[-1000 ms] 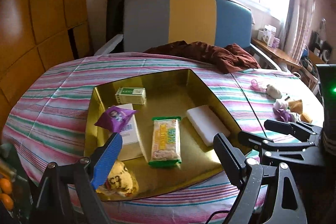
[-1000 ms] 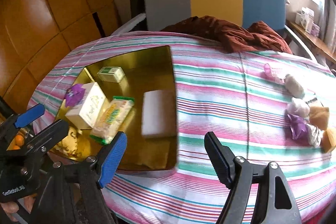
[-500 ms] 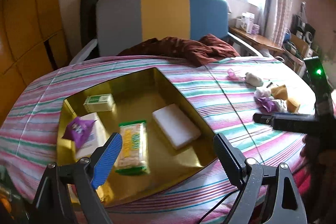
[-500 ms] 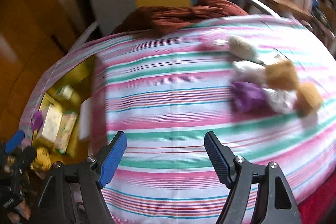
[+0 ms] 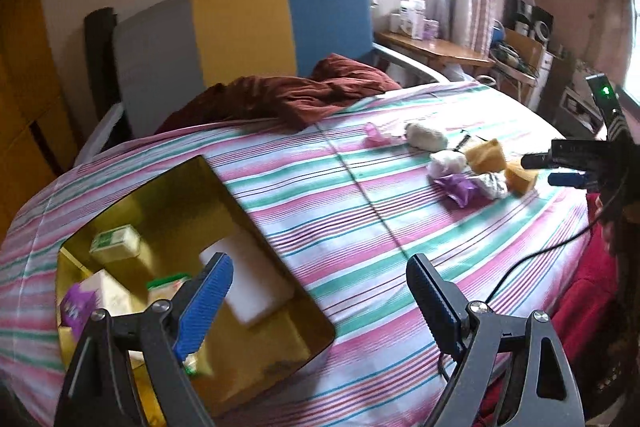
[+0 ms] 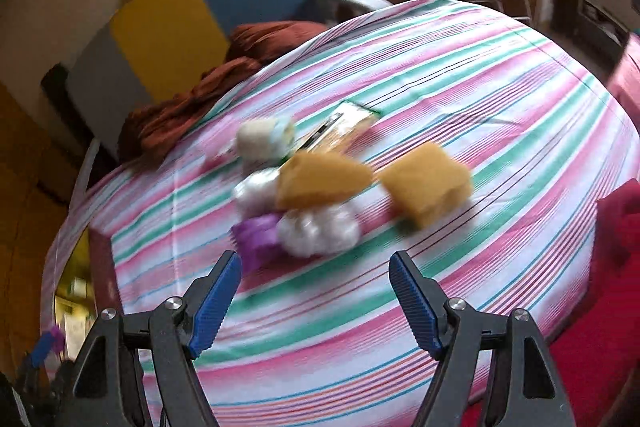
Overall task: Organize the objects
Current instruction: 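Move both open tools over the pile of remaining items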
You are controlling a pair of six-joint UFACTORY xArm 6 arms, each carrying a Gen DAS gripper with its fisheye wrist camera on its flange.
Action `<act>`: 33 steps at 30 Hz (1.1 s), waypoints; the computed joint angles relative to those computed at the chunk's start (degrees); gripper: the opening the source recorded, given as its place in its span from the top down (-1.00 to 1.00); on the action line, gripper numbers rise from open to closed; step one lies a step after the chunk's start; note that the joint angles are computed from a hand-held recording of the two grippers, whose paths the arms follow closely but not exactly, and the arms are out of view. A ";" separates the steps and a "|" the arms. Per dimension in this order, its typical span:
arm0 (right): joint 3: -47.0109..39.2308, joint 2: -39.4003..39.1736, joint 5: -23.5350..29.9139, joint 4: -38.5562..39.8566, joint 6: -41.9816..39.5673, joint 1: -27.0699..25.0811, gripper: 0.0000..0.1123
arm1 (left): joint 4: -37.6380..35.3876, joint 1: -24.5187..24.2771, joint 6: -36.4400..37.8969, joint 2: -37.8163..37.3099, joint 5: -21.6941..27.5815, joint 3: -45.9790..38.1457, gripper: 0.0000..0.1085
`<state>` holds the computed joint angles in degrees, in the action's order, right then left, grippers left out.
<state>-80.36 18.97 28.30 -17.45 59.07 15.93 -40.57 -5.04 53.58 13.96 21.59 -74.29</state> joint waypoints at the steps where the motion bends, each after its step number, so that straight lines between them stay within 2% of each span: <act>1: -0.27 0.21 -0.28 -0.19 0.42 -0.60 -0.38 | 0.39 -0.42 -0.36 0.66 0.46 -0.82 -0.64; 3: -1.37 0.99 -0.71 -0.42 1.01 -1.45 -0.38 | 2.01 -1.16 -1.82 1.98 0.94 -2.29 -0.64; 7: -5.35 4.60 -2.62 2.11 -4.15 -2.81 -0.39 | 4.41 -2.31 -4.69 4.76 3.49 -5.79 -0.64; 9: -8.50 7.13 -1.83 5.38 -9.36 -3.15 -0.48 | 5.49 -2.89 -6.11 6.16 4.66 -7.45 -0.64; 13: -14.28 12.05 0.29 8.73 -14.54 -3.82 -0.48 | 7.55 -3.66 -8.27 8.42 6.42 -10.27 -0.64; 19: -18.22 15.83 2.09 15.81 -22.09 -4.32 -0.48 | 9.53 -4.64 -12.08 13.81 10.63 -17.48 -0.61; 20: -18.68 16.25 2.41 17.06 -23.53 -4.25 -0.44 | 9.80 -4.79 -12.60 14.75 11.36 -18.79 -0.60; 21: -19.21 16.71 2.65 18.14 -25.21 -4.13 -0.23 | 9.91 -5.02 -13.20 15.97 12.32 -20.55 -0.55; 23: -19.56 16.83 3.50 15.64 -24.42 -3.91 -0.07 | 9.50 -5.38 -13.46 18.03 14.12 -23.64 -0.48; 27: -15.29 14.29 -1.84 16.58 -23.87 -4.42 0.24 | 8.94 -6.89 -12.94 21.79 16.81 -28.98 -0.26; 29: -12.35 12.62 -5.68 17.38 -22.70 -4.96 0.29 | 9.56 -8.03 -11.77 23.53 17.72 -31.24 -0.16; 33: -9.76 11.10 -9.35 17.51 -20.94 -5.62 0.29 | 8.33 -9.61 -9.27 26.14 18.66 -34.47 -0.17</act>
